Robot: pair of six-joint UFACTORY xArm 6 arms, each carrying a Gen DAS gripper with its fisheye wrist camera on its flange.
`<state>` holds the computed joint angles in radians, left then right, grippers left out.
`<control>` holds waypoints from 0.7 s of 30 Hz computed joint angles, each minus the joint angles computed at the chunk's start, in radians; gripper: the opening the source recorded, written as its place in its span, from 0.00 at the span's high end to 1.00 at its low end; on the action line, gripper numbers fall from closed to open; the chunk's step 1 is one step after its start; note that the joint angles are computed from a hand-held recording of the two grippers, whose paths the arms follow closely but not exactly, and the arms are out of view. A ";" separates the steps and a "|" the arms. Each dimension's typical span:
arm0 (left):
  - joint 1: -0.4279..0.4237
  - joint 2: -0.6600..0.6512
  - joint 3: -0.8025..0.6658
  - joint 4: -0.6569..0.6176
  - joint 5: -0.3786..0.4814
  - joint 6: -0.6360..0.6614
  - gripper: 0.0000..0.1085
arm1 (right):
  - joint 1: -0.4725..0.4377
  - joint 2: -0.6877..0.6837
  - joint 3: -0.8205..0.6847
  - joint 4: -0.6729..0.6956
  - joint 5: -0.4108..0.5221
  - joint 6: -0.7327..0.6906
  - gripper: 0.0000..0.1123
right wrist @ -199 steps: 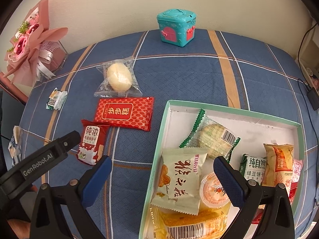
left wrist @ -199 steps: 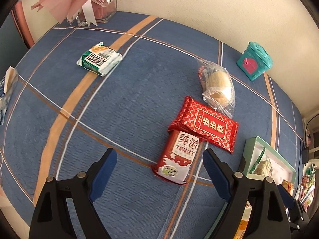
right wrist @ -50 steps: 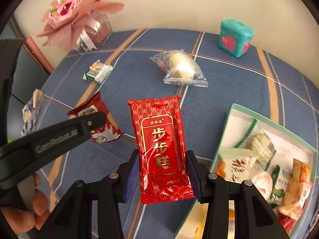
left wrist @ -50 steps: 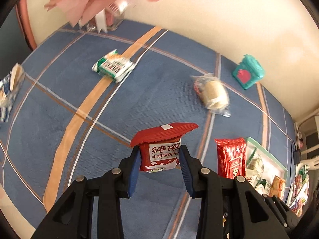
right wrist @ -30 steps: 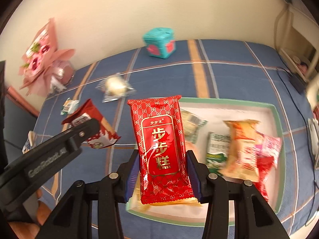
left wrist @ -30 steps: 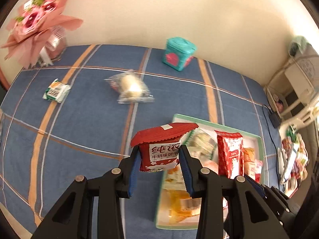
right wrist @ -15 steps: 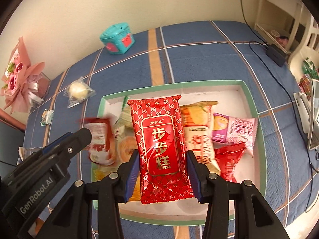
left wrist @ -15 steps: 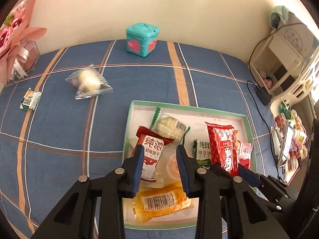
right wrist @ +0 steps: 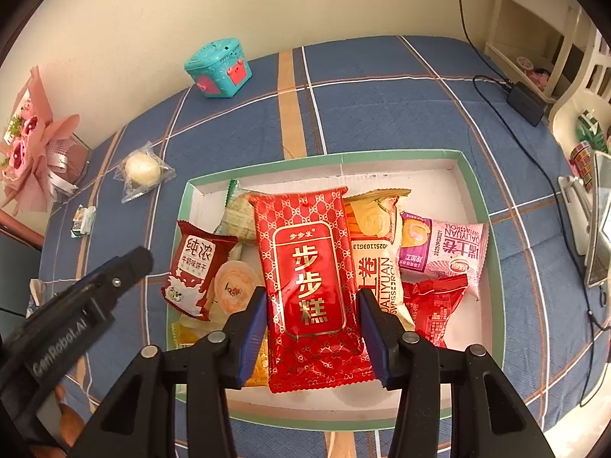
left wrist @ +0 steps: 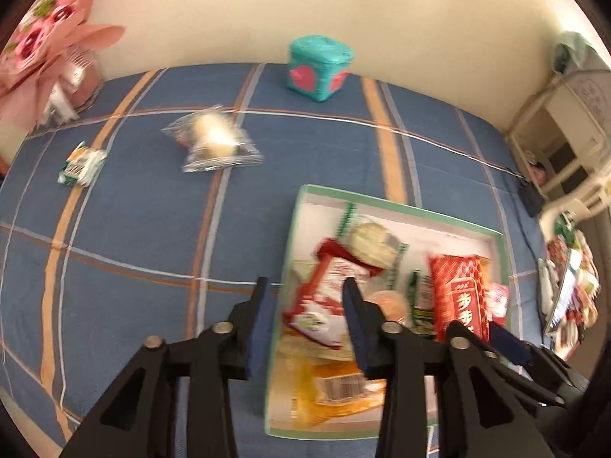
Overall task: Organize snacks
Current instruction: 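Open both tools to drop the two red packs into the tray, then move the left tool to the green-white pack while the right tool approaches the clear-wrapped bun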
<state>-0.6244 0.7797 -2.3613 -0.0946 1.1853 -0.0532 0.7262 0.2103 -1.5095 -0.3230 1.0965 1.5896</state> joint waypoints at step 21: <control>0.039 0.004 0.016 0.201 -0.012 -0.061 0.12 | 0.022 0.130 -0.195 -0.025 0.122 -0.111 0.11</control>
<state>-0.5857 0.7838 -2.3456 0.1060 1.1737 -0.1139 0.7477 0.3398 -1.7044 -0.3476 1.2182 1.4788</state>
